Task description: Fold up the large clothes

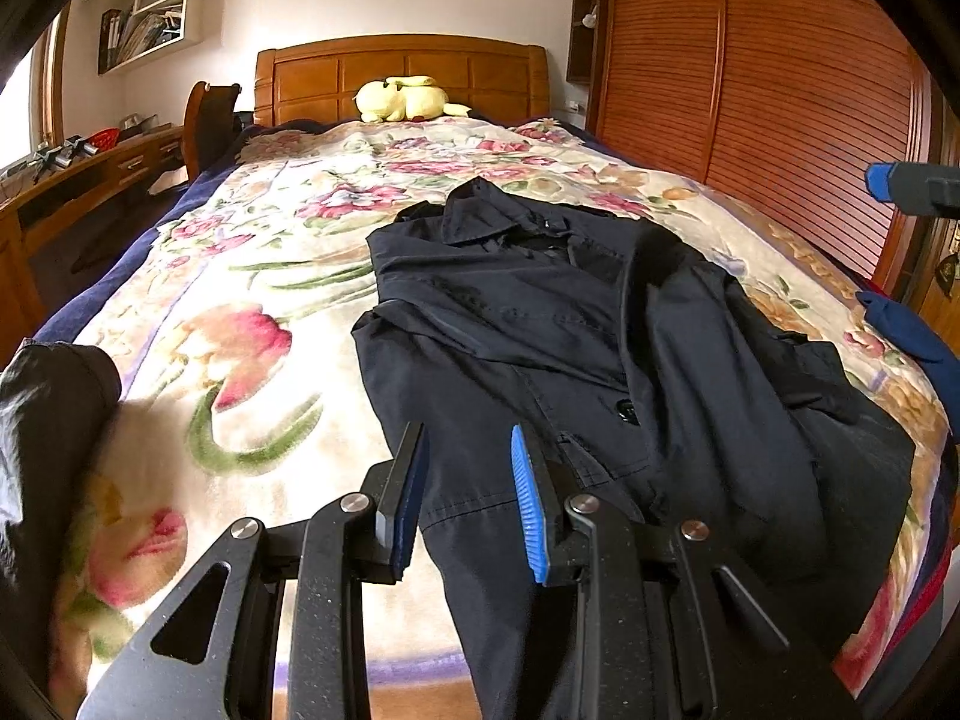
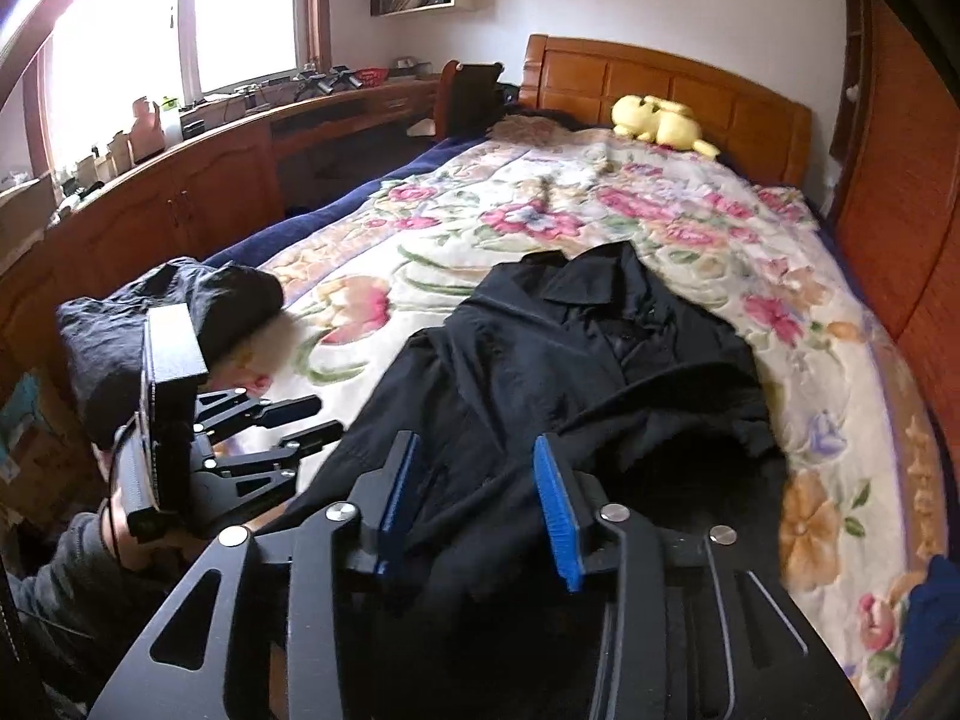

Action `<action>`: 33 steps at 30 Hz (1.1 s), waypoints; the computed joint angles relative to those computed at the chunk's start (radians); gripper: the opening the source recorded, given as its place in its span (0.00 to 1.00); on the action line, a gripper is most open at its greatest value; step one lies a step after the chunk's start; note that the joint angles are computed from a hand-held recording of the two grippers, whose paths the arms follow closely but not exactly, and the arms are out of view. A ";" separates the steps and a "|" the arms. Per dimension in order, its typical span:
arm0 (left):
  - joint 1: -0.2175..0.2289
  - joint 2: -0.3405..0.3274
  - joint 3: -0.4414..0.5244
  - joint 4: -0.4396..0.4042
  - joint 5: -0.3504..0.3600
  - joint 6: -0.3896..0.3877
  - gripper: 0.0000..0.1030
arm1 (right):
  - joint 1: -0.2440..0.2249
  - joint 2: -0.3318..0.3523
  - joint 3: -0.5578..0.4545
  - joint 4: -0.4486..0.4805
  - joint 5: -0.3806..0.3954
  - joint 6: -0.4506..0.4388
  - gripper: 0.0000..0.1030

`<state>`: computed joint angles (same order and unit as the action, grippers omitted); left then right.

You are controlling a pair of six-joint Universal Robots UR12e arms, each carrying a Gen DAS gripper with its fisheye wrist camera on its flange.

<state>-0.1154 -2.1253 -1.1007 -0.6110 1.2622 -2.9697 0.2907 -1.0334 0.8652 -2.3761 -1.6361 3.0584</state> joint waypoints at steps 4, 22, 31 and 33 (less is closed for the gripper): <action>-0.003 0.003 -0.005 0.002 -0.001 0.010 0.29 | 0.004 -0.002 0.022 0.006 -0.037 0.011 0.44; -0.010 0.044 -0.066 -0.001 -0.077 0.059 0.29 | -0.027 0.061 0.046 0.117 0.117 0.129 0.15; -0.013 0.061 -0.089 -0.048 -0.164 0.133 0.29 | -0.020 0.028 0.110 0.120 0.089 0.106 0.13; -0.017 0.064 -0.094 -0.063 -0.177 0.151 0.30 | -0.019 0.018 0.130 0.097 0.072 0.109 0.13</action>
